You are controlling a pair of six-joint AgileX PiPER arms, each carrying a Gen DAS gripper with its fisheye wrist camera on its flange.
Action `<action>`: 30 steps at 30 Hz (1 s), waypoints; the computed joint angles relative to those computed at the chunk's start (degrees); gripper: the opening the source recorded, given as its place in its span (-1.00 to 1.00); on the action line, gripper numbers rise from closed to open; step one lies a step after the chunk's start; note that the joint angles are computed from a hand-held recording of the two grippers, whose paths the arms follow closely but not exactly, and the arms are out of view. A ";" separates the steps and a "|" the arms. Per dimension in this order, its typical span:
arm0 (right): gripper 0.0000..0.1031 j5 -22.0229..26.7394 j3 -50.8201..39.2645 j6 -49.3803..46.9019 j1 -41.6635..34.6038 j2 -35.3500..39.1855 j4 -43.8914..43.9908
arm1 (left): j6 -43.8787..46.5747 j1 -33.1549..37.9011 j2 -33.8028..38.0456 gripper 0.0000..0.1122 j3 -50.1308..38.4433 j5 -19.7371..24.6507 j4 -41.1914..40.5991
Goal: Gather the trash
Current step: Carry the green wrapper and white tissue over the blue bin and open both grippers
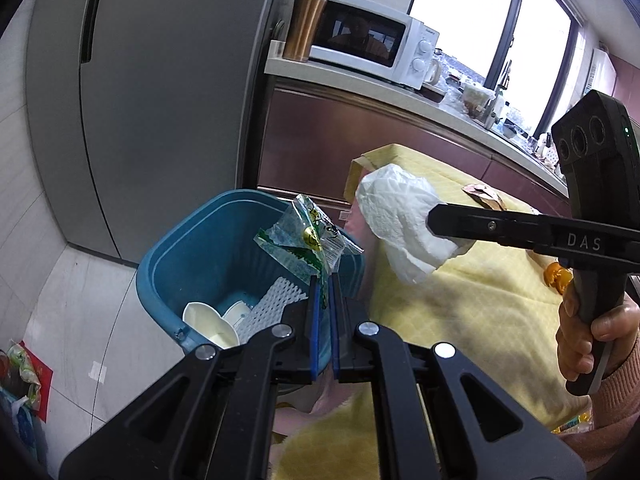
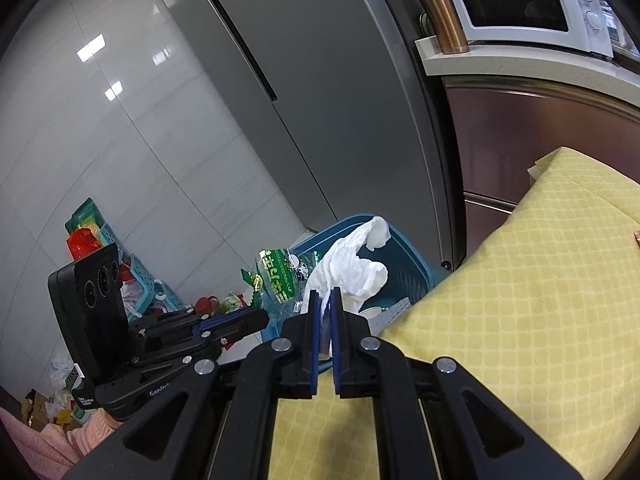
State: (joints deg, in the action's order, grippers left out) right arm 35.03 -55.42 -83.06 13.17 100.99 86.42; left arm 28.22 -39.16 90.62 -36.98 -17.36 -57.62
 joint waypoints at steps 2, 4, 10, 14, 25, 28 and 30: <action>-0.91 -0.57 -1.46 1.30 0.71 1.28 -1.11 | 0.21 0.13 0.38 -0.92 -0.09 -0.06 -0.51; -0.91 -1.00 -3.36 3.08 1.39 2.80 -2.75 | -0.40 0.83 1.01 -0.92 -0.29 0.26 0.04; -0.91 -2.56 -7.62 8.88 3.33 6.36 -8.10 | -1.25 2.28 3.23 -0.92 -1.23 1.09 0.50; -0.90 -3.51 -10.38 13.52 4.48 8.54 -12.12 | -4.33 3.45 4.66 -0.92 -1.63 1.74 3.45; -0.87 -3.99 -17.64 24.53 6.35 14.16 -21.57 | -15.02 6.74 8.62 -0.92 -2.91 3.45 14.25; -0.82 -4.34 -19.21 27.30 6.88 15.36 -23.72 | -18.72 7.78 10.28 -0.90 -3.85 4.26 17.99; -0.80 -4.81 -19.63 28.46 7.36 15.76 -24.67 | -22.98 8.70 11.74 -0.90 -4.64 5.04 22.32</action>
